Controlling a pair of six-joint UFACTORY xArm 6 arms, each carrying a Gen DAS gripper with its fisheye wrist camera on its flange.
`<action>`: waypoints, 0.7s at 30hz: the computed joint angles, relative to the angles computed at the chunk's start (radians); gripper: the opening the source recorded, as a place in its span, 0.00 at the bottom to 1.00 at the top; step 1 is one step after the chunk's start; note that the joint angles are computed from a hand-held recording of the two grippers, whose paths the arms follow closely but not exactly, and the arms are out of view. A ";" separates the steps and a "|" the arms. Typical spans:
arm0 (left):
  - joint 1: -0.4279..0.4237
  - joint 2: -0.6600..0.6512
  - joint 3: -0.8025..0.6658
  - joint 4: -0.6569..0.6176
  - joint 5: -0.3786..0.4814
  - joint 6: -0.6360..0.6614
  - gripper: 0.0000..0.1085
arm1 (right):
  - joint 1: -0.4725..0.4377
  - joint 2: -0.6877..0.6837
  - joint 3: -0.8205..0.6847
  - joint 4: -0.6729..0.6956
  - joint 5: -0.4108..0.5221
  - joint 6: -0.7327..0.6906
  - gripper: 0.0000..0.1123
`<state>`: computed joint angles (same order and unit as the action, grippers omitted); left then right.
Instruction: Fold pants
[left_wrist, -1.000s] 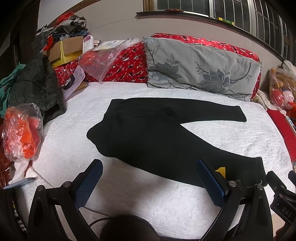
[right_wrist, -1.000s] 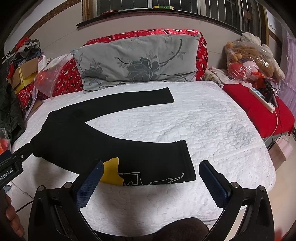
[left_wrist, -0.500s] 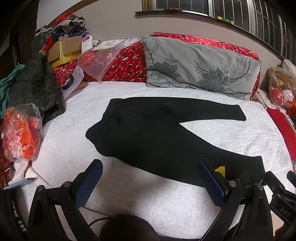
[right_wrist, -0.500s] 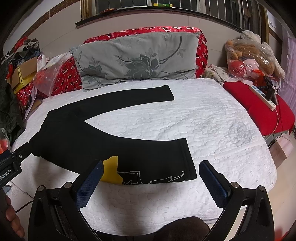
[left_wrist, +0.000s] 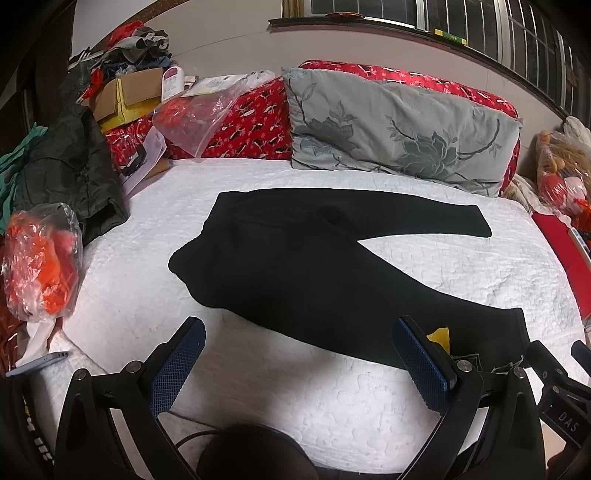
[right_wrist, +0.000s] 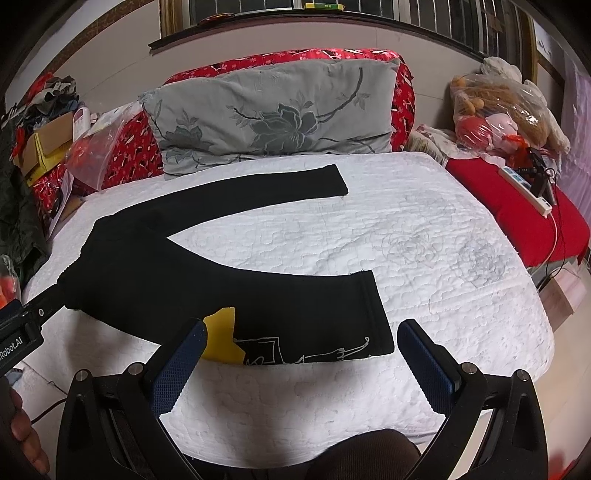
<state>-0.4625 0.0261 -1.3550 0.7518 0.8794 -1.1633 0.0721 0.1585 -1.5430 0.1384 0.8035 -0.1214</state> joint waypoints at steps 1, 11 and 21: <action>0.000 0.001 -0.001 -0.002 0.001 0.001 0.94 | 0.000 0.000 0.001 0.000 0.001 0.000 0.91; 0.001 0.001 0.001 -0.006 0.000 0.003 0.94 | -0.002 0.003 -0.003 0.003 0.006 0.000 0.91; 0.003 0.010 -0.011 -0.021 0.004 0.013 0.94 | -0.001 0.003 0.000 0.001 0.010 0.000 0.91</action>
